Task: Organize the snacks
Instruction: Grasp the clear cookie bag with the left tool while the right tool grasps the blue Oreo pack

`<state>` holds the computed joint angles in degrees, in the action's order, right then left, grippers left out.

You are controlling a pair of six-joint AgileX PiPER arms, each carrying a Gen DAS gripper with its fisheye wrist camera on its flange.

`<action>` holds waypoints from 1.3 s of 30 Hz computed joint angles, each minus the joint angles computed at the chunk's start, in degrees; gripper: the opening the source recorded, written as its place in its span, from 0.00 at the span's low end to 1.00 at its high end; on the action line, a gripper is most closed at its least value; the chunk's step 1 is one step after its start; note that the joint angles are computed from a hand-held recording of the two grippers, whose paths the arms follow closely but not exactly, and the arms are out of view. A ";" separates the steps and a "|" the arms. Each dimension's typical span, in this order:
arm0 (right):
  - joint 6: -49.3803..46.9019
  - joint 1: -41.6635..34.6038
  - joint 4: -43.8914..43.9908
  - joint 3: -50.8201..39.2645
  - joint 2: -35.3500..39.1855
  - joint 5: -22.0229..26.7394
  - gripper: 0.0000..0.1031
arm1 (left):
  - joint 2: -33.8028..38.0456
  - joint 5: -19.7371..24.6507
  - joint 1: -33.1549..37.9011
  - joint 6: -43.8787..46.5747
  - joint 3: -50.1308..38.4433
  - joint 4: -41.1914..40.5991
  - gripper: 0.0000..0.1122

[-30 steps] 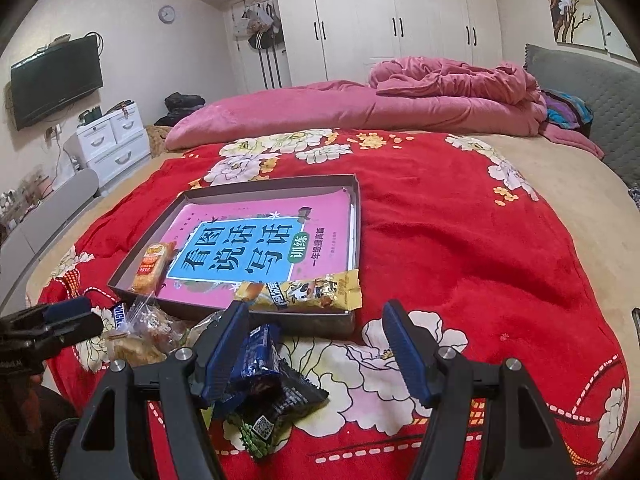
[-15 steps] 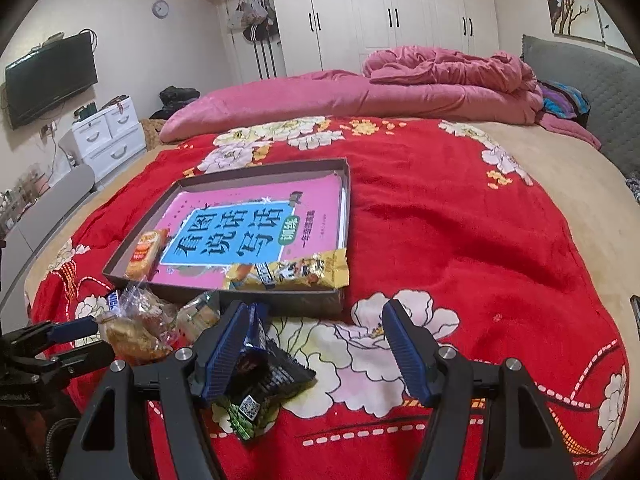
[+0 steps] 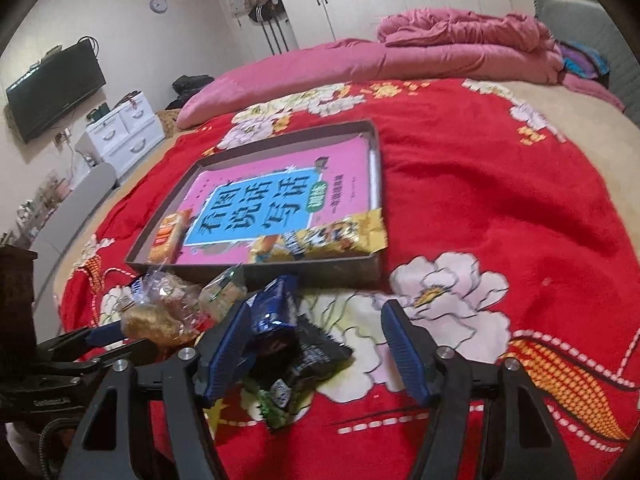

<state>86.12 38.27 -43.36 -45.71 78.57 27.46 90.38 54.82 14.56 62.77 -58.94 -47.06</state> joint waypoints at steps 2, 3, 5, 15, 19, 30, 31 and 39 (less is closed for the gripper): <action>-1.95 -0.58 2.05 -0.08 0.45 -1.57 0.56 | -0.10 -0.59 -0.53 0.18 0.21 0.10 0.69; -2.78 -0.77 2.82 -0.25 0.70 -1.96 0.54 | -0.07 -0.62 -0.53 0.31 0.25 0.07 0.69; -5.49 -1.47 5.32 -0.43 1.35 -3.70 0.50 | -0.08 -0.94 -0.86 0.22 0.36 0.07 0.69; -14.44 -1.70 13.41 -3.41 5.40 -6.83 0.43 | -0.10 -2.30 -1.82 0.38 0.85 0.54 0.69; -15.80 -2.52 15.23 -4.47 7.05 -7.59 0.43 | 0.40 -2.78 -2.06 -0.56 0.66 0.81 0.70; -15.80 -0.38 11.60 -8.64 10.40 -3.36 0.37 | 1.44 -3.28 -2.55 -2.40 0.06 0.55 0.70; -14.62 0.59 9.49 -9.28 10.64 -1.90 0.36 | 1.43 -3.37 -2.61 -2.63 0.08 0.57 0.69; -12.93 5.50 2.60 -11.06 10.71 2.65 0.33 | 1.94 -3.05 -2.33 -2.92 -0.30 0.49 0.68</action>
<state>73.19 43.77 -40.76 -56.77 89.28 30.10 92.33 51.78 12.23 59.85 -59.25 -46.57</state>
